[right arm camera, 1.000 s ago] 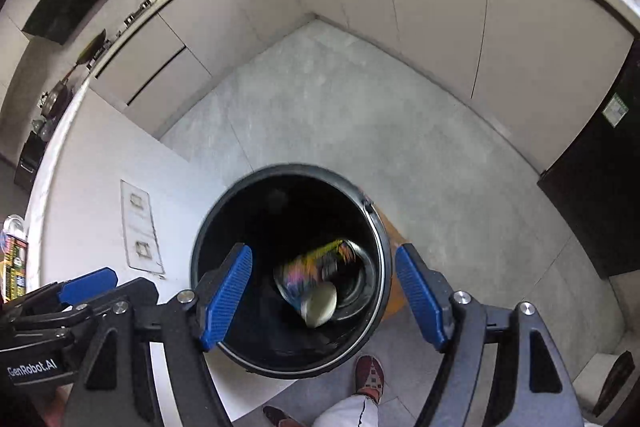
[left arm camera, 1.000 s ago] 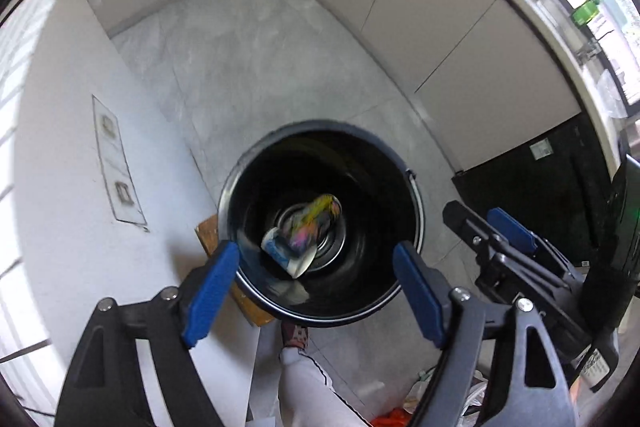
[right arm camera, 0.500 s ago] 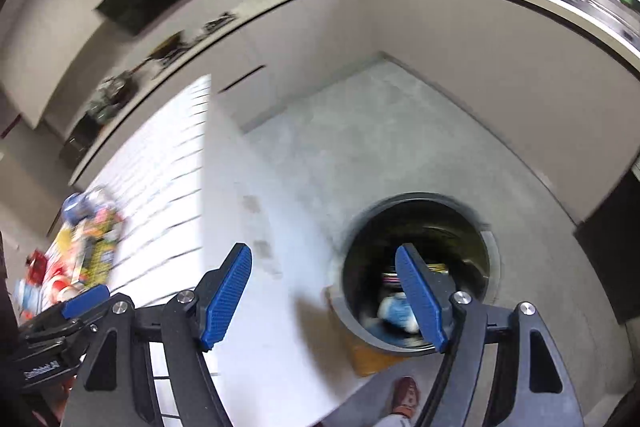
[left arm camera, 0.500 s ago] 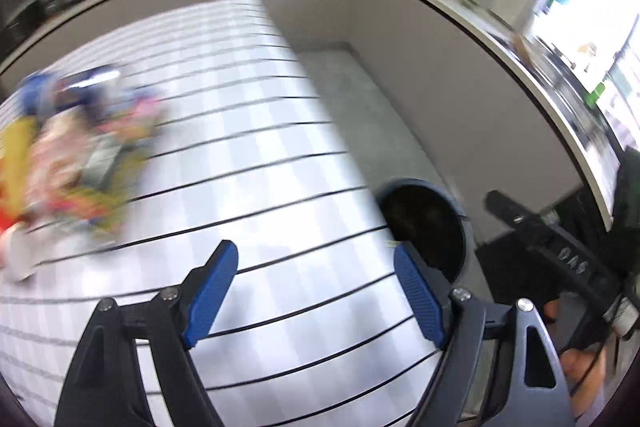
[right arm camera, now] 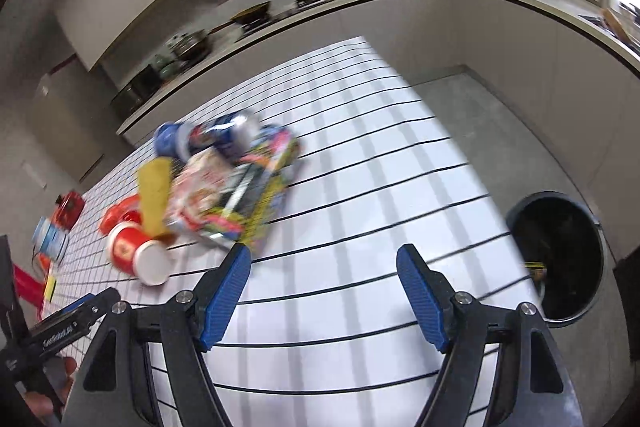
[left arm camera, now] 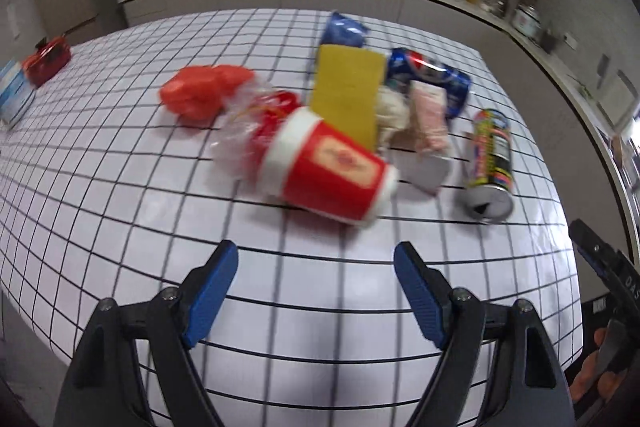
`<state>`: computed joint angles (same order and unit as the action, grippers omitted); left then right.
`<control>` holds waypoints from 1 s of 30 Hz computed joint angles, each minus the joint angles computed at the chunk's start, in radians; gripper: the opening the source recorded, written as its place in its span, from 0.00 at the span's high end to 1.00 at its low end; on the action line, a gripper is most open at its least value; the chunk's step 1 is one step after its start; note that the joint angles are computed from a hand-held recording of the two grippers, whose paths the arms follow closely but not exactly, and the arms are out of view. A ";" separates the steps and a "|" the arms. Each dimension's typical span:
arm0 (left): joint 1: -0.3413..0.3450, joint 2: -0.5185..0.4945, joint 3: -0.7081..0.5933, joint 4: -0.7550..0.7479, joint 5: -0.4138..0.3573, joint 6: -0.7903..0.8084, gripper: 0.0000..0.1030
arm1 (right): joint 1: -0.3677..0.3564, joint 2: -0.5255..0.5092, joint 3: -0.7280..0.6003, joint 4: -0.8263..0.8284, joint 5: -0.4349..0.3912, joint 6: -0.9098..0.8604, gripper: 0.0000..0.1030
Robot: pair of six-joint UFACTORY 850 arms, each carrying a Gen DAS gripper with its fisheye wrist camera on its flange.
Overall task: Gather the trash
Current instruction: 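Move both open tools back toward the trash on the island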
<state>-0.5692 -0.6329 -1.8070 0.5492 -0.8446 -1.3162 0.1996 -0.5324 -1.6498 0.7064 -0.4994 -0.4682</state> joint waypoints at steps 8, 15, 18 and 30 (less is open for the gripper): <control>0.009 -0.044 -0.081 -0.048 -0.046 -0.041 0.21 | 0.031 -0.062 -0.093 0.009 -0.050 -0.063 0.25; 0.000 -0.130 -0.215 -0.070 -0.120 -0.075 0.21 | 0.004 -0.130 -0.201 0.049 -0.122 -0.153 0.25; 0.000 -0.156 -0.250 -0.092 -0.140 -0.098 0.21 | -0.010 -0.166 -0.250 0.039 -0.154 -0.145 0.25; 0.021 -0.201 -0.306 -0.128 -0.166 -0.203 0.20 | -0.035 -0.201 -0.293 0.090 -0.204 -0.185 0.25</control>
<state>-0.5478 -0.8341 -2.1125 0.4213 -1.0107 -1.5189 0.1646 -0.7330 -1.9425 0.7963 -0.7035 -0.6533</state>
